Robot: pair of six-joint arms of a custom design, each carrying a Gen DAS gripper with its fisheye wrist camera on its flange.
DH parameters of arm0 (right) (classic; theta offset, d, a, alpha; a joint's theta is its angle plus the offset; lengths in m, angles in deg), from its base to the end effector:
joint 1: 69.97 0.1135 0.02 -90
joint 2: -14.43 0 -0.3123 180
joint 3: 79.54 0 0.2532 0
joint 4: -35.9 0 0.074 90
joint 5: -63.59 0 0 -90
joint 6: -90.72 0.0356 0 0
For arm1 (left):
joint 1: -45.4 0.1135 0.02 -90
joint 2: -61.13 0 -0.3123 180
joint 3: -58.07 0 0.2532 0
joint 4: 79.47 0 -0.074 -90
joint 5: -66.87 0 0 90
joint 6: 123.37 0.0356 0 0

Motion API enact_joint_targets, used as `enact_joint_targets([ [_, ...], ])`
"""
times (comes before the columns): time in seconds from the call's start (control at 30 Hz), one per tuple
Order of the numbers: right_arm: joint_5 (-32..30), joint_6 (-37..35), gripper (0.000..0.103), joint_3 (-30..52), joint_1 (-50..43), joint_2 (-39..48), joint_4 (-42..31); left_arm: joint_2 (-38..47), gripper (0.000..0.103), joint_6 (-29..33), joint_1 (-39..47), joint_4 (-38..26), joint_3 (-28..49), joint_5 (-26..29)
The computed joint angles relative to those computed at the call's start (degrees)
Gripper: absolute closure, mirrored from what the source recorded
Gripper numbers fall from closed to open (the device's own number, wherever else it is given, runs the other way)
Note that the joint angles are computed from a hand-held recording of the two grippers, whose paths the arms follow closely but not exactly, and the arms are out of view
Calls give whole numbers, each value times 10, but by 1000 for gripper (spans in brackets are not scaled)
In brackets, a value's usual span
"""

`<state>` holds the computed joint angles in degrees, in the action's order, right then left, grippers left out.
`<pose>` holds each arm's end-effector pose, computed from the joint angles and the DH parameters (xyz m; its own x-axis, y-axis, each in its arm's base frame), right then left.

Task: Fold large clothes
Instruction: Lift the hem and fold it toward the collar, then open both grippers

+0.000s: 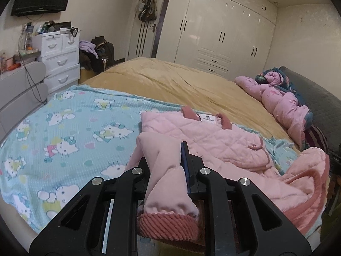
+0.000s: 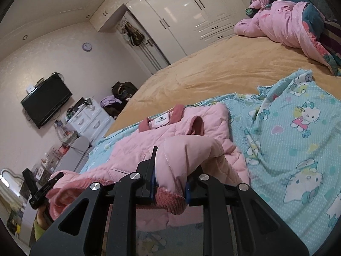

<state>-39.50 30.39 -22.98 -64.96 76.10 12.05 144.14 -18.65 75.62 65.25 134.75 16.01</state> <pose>0.2175 0.0272 0.3132 -0.5589 0.4350 -0.7060 -0.0067 0.8490 0.5284 0.2789 0.1364 0.3281 -0.5505 -0.0926 -0.8297 0.1627 0.9629 -0.2154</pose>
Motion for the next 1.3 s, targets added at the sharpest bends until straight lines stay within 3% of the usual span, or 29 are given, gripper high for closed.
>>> enact_joint_targets([
  [0.37, 18, 6, 85, 42, -10, 111, 48, 44, 92, -54, -67, 68, 18, -82],
  [0.83, 33, 23, 84, 124, -8, 227, 62, 107, 91, -74, -107, 85, 58, -145],
  [1.03, 3, 55, 78, 140, -26, 265, 85, 136, 91, -82, -123, 101, 65, -171],
  [1.17, -44, 80, 67, 140, -45, 275, 106, 154, 91, -83, -128, 98, 78, -177],
  [1.23, -66, 98, 56, 137, -53, 275, 118, 163, 91, -87, -131, 94, 87, -179],
  [1.3, -78, 122, 30, 127, -58, 266, 142, 170, 91, -90, -134, 93, 93, -179],
])
